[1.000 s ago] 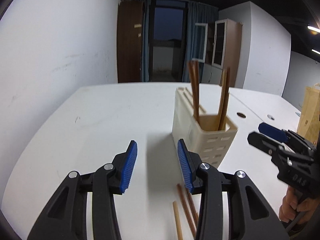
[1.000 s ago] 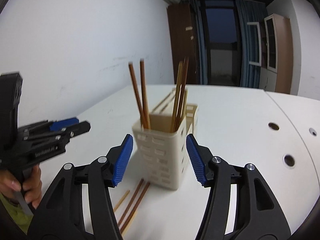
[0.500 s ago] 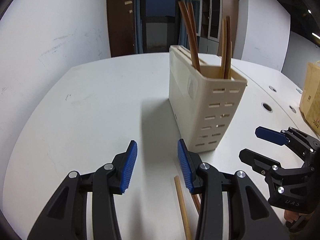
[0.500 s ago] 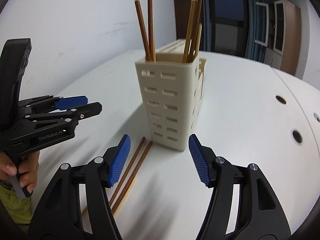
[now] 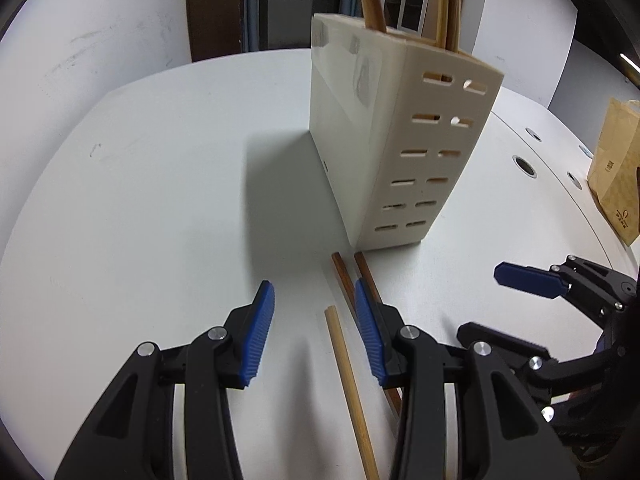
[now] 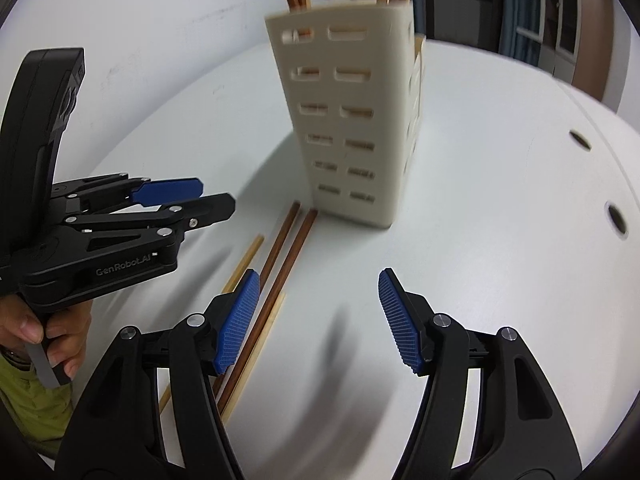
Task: Organize utensils
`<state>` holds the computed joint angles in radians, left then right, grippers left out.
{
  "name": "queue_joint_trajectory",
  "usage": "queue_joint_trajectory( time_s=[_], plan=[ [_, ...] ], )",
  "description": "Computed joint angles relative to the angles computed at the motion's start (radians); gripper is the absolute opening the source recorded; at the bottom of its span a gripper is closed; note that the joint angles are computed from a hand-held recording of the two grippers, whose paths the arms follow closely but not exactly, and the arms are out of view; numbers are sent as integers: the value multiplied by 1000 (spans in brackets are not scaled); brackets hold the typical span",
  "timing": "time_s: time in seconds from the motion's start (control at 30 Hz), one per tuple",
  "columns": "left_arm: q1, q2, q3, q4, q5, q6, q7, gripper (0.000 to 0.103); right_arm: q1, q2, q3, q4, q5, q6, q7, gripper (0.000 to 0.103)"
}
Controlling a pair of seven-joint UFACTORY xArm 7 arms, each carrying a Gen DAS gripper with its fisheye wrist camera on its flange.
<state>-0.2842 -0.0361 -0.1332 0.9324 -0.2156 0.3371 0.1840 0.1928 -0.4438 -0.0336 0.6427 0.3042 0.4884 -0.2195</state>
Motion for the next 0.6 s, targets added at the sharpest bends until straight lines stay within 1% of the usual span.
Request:
queue_joint_trajectory(
  time_s=[0.13,0.23,0.33,0.47,0.53,0.6],
  plan=[
    [2,17,4,16,-35,36,35,41,-2,34,0,17,7,31,11,59],
    [8,37,4,29,-33,58,36,41,0,52,0,27,22,47,10,59],
    [15,54,2,44,-67,86,67,41,-4,70,9,40,21,64,18,59],
    [22,67,-3,55,-87,112,94,41,-16,93,19,60,10,85,29,59],
    [23,74,-6,61,-102,125,112,41,-20,103,26,67,3,93,36,59],
    [26,81,-5,67,-99,133,113,41,-18,120,43,64,-6,77,55,59]
  ],
)
